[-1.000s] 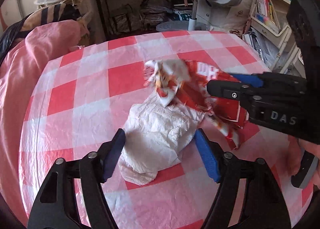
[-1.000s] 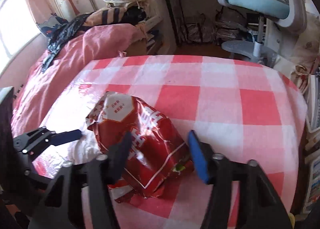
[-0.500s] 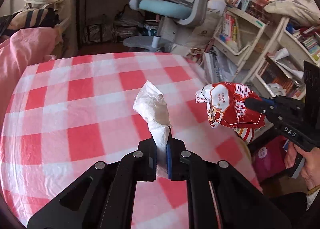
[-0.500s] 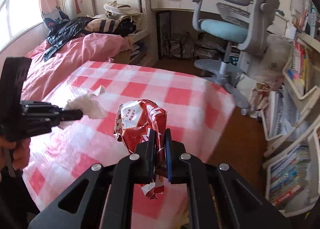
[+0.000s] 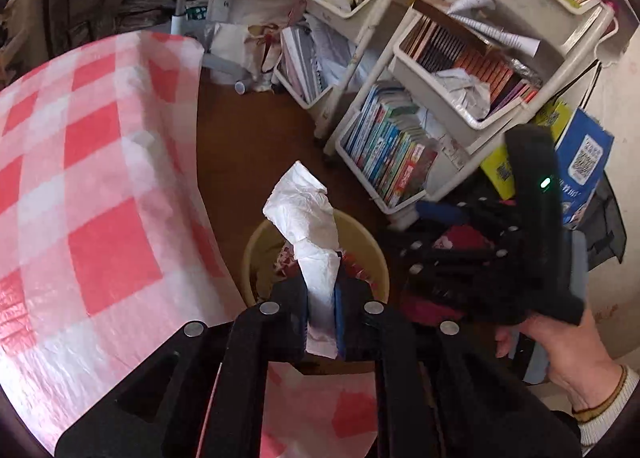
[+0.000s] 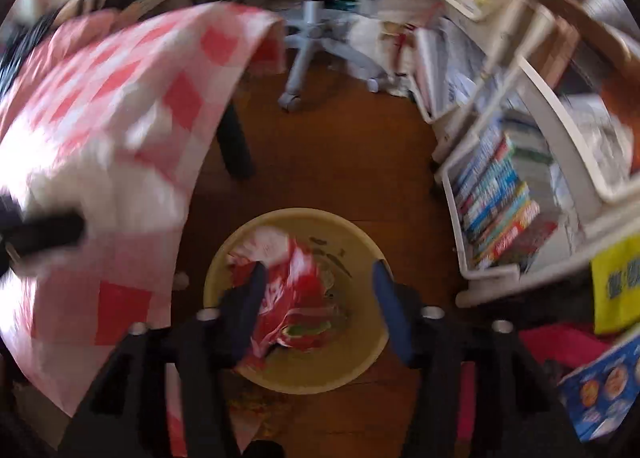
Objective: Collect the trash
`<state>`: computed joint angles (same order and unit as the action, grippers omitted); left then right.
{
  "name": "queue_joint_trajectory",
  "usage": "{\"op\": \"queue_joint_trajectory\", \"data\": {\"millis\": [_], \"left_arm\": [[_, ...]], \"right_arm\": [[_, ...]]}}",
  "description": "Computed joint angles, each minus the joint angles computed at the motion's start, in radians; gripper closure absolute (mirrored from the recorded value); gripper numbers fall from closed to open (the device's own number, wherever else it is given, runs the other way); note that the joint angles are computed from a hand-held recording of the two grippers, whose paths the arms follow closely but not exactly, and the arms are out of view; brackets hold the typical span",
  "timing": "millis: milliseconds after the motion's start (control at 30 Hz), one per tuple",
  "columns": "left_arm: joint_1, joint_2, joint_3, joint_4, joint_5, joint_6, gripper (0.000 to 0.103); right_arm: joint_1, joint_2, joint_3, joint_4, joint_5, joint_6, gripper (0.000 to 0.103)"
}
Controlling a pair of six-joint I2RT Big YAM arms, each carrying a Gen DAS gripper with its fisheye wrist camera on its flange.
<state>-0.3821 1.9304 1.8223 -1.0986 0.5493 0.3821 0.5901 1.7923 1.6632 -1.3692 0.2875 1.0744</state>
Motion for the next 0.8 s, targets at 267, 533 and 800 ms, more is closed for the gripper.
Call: {"op": "queue_joint_trajectory", "data": {"millis": [267, 533, 800], "left_arm": [[0.100, -0.151, -0.123, 0.267, -0.121, -0.084, 0.019], [0.291, -0.197, -0.089, 0.382, -0.141, -0.064, 0.008], [0.434, -0.115, 0.003, 0.331, -0.144, -0.128, 0.008]], "right_arm": [[0.066, -0.059, 0.056, 0.062, 0.231, 0.128, 0.030], [0.143, 0.063, 0.281, 0.134, 0.378, 0.044, 0.015], [0.172, 0.249, 0.572, 0.086, 0.387, -0.108, 0.011]]}}
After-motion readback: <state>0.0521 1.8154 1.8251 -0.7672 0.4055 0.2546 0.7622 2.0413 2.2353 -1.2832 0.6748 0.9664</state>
